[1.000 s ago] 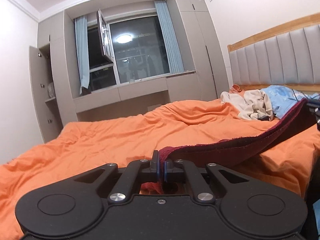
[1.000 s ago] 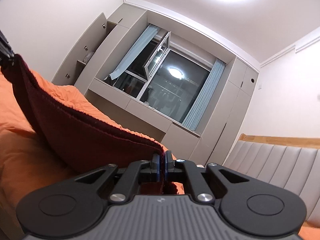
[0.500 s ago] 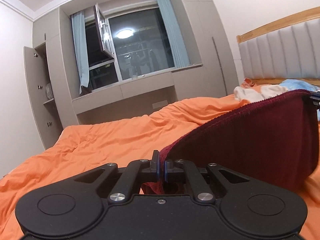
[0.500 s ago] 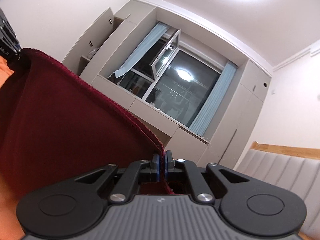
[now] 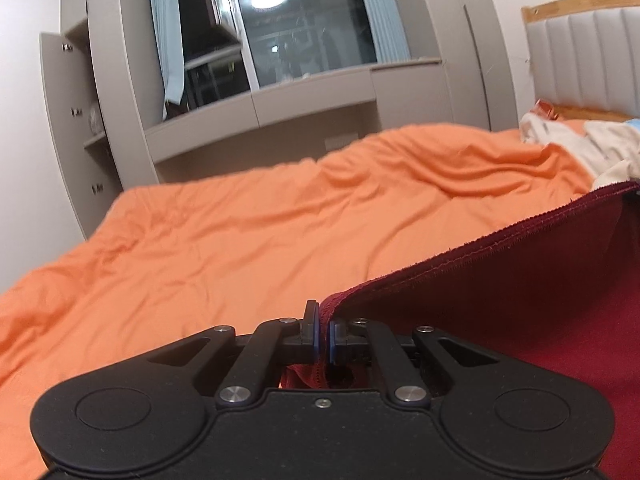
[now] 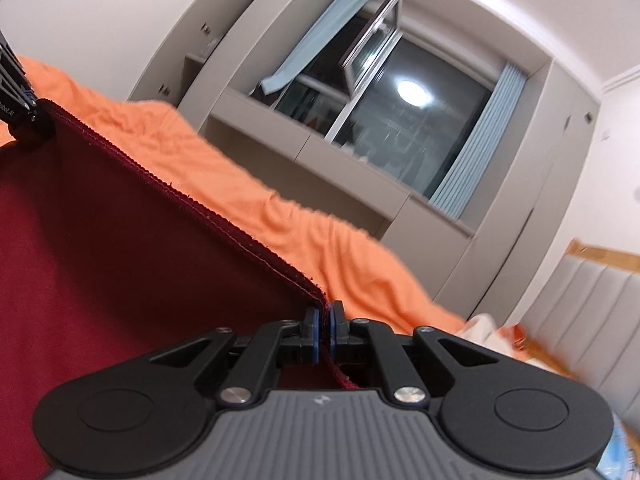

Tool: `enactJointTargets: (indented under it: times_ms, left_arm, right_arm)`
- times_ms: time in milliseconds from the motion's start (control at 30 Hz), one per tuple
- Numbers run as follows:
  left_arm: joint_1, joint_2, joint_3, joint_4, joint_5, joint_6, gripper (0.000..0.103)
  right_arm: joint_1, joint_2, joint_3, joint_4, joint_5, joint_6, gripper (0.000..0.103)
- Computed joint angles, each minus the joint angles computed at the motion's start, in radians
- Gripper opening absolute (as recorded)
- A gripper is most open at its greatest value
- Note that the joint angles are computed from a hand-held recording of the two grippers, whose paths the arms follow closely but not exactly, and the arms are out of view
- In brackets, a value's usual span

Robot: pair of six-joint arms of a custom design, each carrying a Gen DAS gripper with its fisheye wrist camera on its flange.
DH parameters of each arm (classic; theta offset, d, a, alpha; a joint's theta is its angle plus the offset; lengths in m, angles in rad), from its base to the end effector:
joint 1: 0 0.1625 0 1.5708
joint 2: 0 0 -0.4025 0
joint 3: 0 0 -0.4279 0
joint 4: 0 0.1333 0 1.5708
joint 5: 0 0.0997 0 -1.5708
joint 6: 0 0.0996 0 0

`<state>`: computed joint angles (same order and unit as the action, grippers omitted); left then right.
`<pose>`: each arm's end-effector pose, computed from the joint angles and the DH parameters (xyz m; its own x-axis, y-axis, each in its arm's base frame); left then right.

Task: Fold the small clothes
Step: 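Lift the hem with both grippers and fold it over toward the collar, then open both grippers to release the folded hem onto the sweater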

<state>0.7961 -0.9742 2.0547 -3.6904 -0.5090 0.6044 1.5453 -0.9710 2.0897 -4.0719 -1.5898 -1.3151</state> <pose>-0.2063 -0.5257 0.1793 -0.5182 0.0438 -0.8541 0.7889 0.4101 -0.4577 0.1178 -0.5338 0.1891 -0.2573 -0.1700 0.9513 -0.9653 0.0901 -0.2450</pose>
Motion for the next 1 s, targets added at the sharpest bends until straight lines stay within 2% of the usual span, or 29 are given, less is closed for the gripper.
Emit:
enactJointTargets:
  times_ms: [233, 367, 467, 533, 633, 667, 700, 733, 800, 833, 900, 967, 1000]
  left_arm:
    - [0.108, 0.039, -0.096, 0.193, -0.047, -0.073, 0.005]
    - [0.150, 0.051, -0.130, 0.320, -0.062, -0.152, 0.005]
    - [0.167, 0.066, -0.146, 0.366, -0.063, -0.175, 0.005]
    - [0.174, 0.077, -0.157, 0.379, -0.059, -0.175, 0.006]
    - [0.177, 0.077, -0.163, 0.419, -0.042, -0.205, 0.020]
    - [0.176, 0.073, -0.165, 0.439, -0.040, -0.221, 0.026]
    - [0.176, 0.064, -0.164, 0.464, -0.046, -0.242, 0.038]
    - [0.178, 0.050, -0.160, 0.491, -0.060, -0.270, 0.044]
    - [0.179, 0.021, -0.151, 0.532, -0.086, -0.330, 0.070]
    - [0.181, 0.008, -0.148, 0.551, -0.101, -0.356, 0.075]
    - [0.182, -0.013, -0.142, 0.565, -0.125, -0.387, 0.086]
    - [0.179, -0.029, -0.135, 0.575, -0.129, -0.411, 0.092]
    - [0.176, -0.033, -0.132, 0.575, -0.126, -0.412, 0.093]
  right_arm:
    - [-0.020, 0.042, -0.110, 0.216, -0.065, 0.036, 0.005]
    - [-0.037, 0.055, -0.118, 0.251, -0.086, 0.023, 0.005]
    - [-0.038, 0.062, -0.116, 0.257, -0.107, 0.032, 0.006]
    - [-0.034, 0.070, -0.120, 0.258, -0.125, 0.030, 0.010]
    - [-0.032, 0.074, -0.123, 0.266, -0.147, 0.037, 0.021]
    - [-0.032, 0.071, -0.122, 0.274, -0.152, 0.041, 0.034]
    - [-0.031, 0.069, -0.124, 0.279, -0.156, 0.043, 0.051]
    - [-0.032, 0.067, -0.121, 0.275, -0.152, 0.045, 0.057]
    - [-0.031, 0.057, -0.117, 0.280, -0.145, 0.053, 0.071]
    - [-0.030, 0.050, -0.115, 0.287, -0.146, 0.060, 0.074]
    - [-0.028, 0.038, -0.110, 0.288, -0.144, 0.072, 0.089]
    - [-0.028, 0.036, -0.108, 0.265, -0.140, 0.075, 0.097]
    - [-0.028, 0.035, -0.107, 0.251, -0.141, 0.074, 0.098]
